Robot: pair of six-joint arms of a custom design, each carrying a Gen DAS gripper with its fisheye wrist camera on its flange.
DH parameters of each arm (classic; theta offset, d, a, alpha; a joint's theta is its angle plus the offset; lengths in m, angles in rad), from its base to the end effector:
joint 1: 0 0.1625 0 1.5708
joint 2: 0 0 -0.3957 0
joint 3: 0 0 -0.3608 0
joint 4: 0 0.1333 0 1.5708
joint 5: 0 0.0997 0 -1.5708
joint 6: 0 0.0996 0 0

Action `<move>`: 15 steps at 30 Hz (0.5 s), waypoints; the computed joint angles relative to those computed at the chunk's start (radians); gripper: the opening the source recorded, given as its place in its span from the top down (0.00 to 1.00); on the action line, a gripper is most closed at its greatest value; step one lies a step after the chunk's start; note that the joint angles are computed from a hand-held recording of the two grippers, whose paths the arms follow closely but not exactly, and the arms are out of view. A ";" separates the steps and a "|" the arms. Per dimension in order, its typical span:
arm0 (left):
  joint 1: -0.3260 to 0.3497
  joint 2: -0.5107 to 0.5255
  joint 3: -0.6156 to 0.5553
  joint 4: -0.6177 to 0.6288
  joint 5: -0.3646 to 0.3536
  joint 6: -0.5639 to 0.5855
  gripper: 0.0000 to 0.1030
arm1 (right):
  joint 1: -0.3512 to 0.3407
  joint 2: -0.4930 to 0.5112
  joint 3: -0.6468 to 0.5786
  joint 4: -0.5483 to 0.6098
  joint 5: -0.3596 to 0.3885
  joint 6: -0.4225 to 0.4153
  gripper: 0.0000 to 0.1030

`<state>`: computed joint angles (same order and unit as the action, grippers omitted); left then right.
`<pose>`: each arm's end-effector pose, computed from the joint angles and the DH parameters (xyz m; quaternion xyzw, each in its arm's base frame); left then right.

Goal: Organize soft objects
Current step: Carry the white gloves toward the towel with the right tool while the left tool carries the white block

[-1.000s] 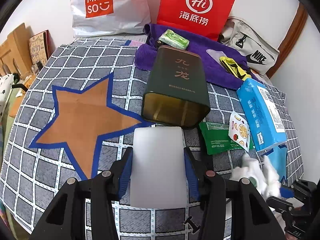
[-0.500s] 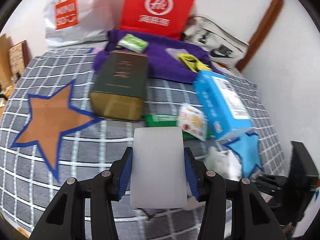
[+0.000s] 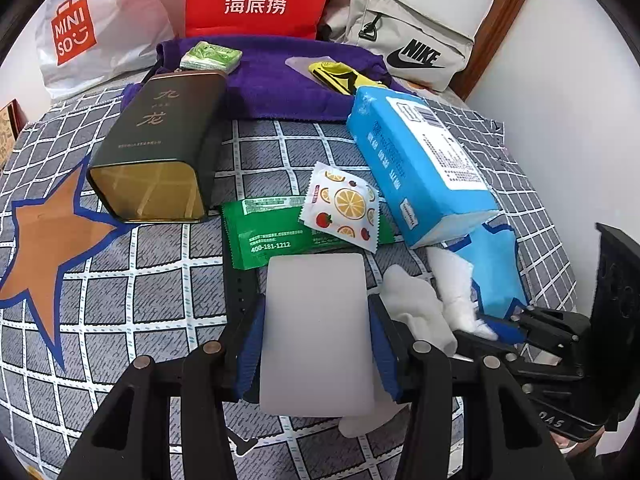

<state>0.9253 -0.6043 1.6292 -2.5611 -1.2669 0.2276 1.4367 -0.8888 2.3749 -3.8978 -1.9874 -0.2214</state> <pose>-0.2363 -0.5848 -0.0195 0.4203 0.8945 -0.0147 0.1516 0.0368 -0.4230 0.1237 -0.0454 -0.8960 0.3597 0.2564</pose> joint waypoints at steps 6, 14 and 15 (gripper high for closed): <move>0.018 -0.014 -0.010 -0.011 0.002 -0.007 0.54 | 0.000 -0.033 0.062 -0.078 -0.033 -0.017 0.80; 0.039 -0.038 -0.012 -0.029 0.009 -0.024 0.55 | -0.040 -0.067 0.085 -0.010 -0.012 0.013 0.75; 0.038 -0.040 -0.010 -0.028 0.011 -0.022 0.55 | -0.036 -0.071 0.082 0.003 -0.022 0.020 0.69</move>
